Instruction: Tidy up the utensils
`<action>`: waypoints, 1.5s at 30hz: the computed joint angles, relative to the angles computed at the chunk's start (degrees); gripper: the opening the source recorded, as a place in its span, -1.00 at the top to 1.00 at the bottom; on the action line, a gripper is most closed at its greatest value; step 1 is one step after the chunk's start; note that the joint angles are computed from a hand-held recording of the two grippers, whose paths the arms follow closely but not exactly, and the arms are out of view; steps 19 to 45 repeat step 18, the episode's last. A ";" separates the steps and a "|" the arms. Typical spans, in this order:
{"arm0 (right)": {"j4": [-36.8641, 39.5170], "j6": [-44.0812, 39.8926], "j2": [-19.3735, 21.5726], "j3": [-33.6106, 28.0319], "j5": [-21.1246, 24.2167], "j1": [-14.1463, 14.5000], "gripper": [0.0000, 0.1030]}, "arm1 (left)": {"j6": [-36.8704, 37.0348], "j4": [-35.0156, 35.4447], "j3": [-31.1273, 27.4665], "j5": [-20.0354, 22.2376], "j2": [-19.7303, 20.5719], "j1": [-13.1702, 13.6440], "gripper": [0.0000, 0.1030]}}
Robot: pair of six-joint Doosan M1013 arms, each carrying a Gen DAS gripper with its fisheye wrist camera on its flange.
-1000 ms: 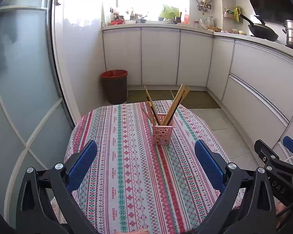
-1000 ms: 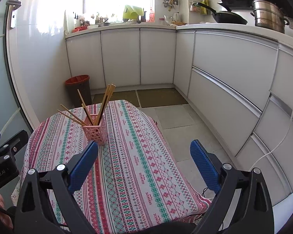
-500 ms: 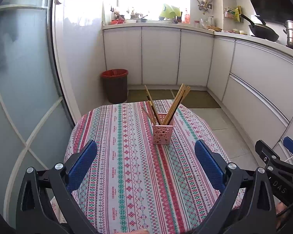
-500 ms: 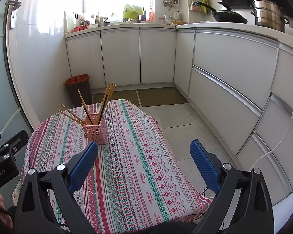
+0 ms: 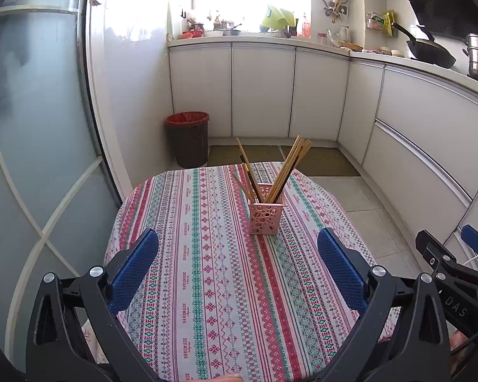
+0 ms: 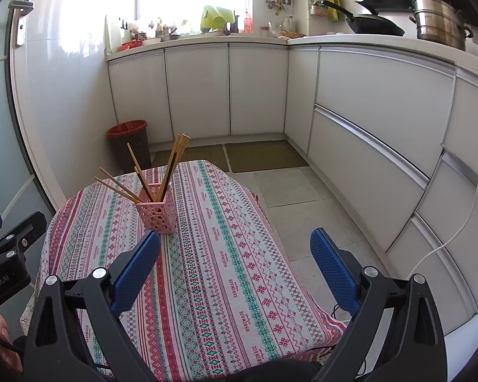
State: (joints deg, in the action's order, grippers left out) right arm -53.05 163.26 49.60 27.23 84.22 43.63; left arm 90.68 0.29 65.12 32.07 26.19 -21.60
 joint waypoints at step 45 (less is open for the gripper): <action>0.06 1.19 0.05 -0.18 -0.90 -0.10 -0.80 | 5.29 -7.60 1.84 -3.80 -1.04 0.60 -0.85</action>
